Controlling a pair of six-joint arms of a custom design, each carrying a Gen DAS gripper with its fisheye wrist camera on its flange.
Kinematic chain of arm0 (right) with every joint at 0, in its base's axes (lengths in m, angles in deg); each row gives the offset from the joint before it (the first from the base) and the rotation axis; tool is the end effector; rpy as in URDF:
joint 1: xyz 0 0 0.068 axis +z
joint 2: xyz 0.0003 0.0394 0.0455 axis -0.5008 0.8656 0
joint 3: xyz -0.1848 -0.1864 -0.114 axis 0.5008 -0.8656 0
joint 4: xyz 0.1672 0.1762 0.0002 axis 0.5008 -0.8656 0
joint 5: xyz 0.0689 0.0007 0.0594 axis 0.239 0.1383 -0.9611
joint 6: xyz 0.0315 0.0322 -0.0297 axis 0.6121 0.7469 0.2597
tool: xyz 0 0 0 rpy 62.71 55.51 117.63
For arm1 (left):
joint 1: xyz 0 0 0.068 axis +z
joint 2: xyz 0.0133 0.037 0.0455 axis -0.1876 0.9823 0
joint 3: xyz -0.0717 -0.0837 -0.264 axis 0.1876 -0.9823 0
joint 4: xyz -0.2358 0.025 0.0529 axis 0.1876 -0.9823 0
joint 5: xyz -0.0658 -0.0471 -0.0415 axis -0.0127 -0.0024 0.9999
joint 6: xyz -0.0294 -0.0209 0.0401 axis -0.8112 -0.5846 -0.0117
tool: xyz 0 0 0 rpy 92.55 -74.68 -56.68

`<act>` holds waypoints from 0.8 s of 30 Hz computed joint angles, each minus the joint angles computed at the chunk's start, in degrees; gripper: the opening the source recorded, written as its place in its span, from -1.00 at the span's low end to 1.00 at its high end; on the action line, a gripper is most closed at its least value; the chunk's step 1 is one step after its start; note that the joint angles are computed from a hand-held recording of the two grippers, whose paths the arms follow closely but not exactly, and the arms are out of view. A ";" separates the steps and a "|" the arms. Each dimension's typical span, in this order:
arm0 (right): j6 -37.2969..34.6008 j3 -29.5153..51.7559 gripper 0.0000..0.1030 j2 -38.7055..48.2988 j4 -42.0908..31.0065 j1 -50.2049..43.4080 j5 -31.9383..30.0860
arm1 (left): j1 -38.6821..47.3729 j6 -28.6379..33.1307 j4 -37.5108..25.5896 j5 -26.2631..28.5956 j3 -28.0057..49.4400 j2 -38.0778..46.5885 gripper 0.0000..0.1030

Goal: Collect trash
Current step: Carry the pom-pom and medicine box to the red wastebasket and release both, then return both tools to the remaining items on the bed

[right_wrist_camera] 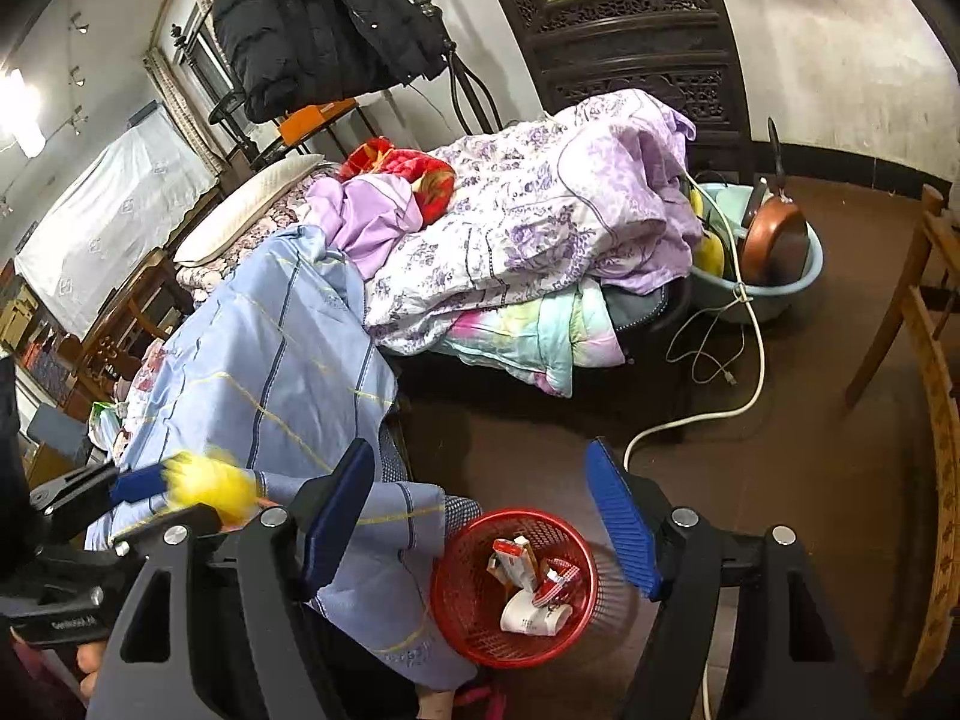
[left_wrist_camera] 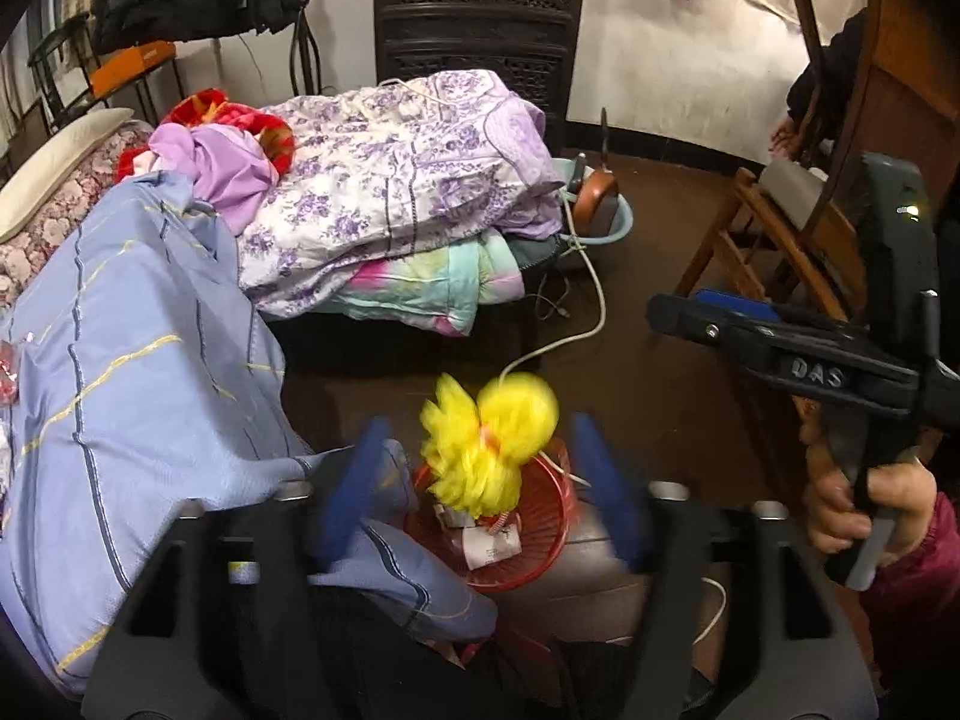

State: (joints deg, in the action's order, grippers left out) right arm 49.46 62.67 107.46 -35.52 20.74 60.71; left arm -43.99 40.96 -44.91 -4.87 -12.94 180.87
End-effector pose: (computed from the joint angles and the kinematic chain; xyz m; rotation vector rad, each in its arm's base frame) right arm 0.1423 0.1376 0.1344 0.8976 2.1476 0.1783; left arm 0.3070 -0.2154 0.1795 1.3671 2.1734 -0.5036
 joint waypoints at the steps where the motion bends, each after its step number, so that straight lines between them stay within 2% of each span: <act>1: -0.11 0.01 0.40 -0.06 -0.16 0.17 0.28 | 0.07 -0.14 1.26 0.05 -1.00 -0.74 0.48; 4: 0.08 0.92 0.41 -0.40 -1.81 1.14 1.30 | 0.62 -0.24 3.24 -0.62 -2.57 -2.56 0.54; 11: -1.31 5.77 0.43 -0.29 -6.07 2.63 3.00 | 5.53 -1.33 3.38 0.99 -3.36 -5.67 0.64; 15: -4.00 11.93 0.49 1.51 -9.75 3.88 4.61 | 9.61 -1.99 4.38 1.72 -4.52 -7.96 0.70; 24: -12.26 28.62 0.61 7.08 -15.37 6.09 6.99 | 23.24 -1.81 3.92 9.77 -5.04 -12.63 0.77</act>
State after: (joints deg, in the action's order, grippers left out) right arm 37.20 91.29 114.54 -50.90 26.83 67.69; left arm -20.76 39.15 -40.99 4.90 -17.98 168.24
